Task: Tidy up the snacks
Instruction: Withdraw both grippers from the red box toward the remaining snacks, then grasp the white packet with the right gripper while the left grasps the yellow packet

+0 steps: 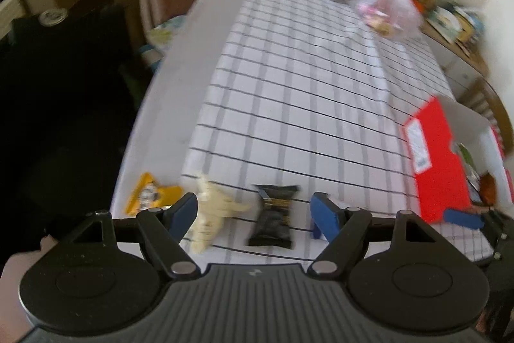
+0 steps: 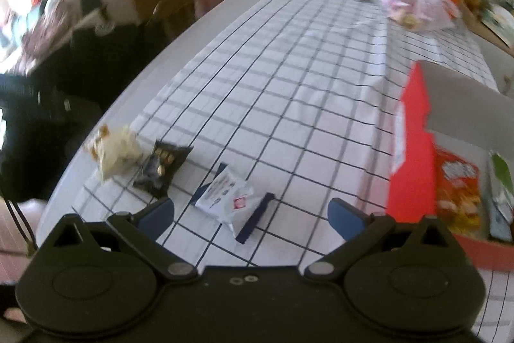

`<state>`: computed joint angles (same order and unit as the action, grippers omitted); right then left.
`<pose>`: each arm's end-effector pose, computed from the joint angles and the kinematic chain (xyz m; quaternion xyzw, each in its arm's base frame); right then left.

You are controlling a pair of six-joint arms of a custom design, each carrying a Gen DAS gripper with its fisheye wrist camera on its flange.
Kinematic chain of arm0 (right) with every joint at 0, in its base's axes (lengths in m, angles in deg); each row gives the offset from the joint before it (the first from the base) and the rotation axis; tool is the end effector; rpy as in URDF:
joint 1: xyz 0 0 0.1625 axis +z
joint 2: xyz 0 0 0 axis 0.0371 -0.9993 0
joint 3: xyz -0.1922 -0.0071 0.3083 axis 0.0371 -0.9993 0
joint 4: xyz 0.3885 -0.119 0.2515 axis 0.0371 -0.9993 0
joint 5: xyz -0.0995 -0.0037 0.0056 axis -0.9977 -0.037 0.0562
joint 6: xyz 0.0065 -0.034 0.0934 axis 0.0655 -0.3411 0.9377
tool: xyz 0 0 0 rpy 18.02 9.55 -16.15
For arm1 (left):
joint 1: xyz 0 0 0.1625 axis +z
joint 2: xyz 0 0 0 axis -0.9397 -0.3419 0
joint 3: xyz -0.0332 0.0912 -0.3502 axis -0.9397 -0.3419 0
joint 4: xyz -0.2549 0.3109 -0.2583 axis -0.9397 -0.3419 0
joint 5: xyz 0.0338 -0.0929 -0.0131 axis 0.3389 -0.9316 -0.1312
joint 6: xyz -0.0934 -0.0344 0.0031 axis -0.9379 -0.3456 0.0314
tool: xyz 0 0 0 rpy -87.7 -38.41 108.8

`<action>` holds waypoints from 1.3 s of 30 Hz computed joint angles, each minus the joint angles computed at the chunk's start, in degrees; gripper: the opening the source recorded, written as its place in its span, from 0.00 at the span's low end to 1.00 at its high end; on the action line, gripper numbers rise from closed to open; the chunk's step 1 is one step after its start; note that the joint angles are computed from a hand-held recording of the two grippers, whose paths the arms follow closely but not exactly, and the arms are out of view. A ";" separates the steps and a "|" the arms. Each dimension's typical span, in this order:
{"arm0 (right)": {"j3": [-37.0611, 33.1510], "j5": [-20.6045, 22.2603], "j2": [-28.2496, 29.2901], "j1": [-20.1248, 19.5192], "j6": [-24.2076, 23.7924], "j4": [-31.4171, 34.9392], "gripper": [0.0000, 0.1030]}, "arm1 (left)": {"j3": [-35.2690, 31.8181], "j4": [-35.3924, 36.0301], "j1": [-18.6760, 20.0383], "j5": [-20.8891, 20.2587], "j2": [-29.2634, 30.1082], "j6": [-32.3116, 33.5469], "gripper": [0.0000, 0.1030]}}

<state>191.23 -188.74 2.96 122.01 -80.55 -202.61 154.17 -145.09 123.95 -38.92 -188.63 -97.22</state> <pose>0.4262 -0.4767 0.0572 0.3368 -0.9031 0.1482 0.2213 -0.0769 -0.4603 0.4437 -0.0420 0.9066 -0.2957 0.2980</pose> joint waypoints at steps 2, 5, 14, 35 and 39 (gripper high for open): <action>-1.39 0.32 1.72 -0.14 -1.32 1.45 0.97 | -0.38 0.77 1.18 0.43 -0.32 -2.03 0.75; -3.56 0.69 4.09 -0.45 -3.90 3.47 0.96 | -1.18 1.47 3.18 0.56 -0.18 -4.69 0.75; -8.62 0.34 9.28 -1.12 -17.88 9.45 0.89 | -4.71 3.63 10.50 -0.85 2.34 -14.31 0.75; -14.56 1.65 14.55 -2.94 -25.47 15.74 0.69 | -8.75 2.60 17.55 -3.40 9.61 -22.40 0.62; -14.64 1.97 14.65 -2.96 -24.68 15.79 0.63 | -9.05 2.70 17.85 -2.90 10.21 -23.39 0.59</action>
<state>176.59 -186.77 17.61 119.06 -105.22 -186.82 145.12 -142.39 141.80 -41.82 -178.42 -120.61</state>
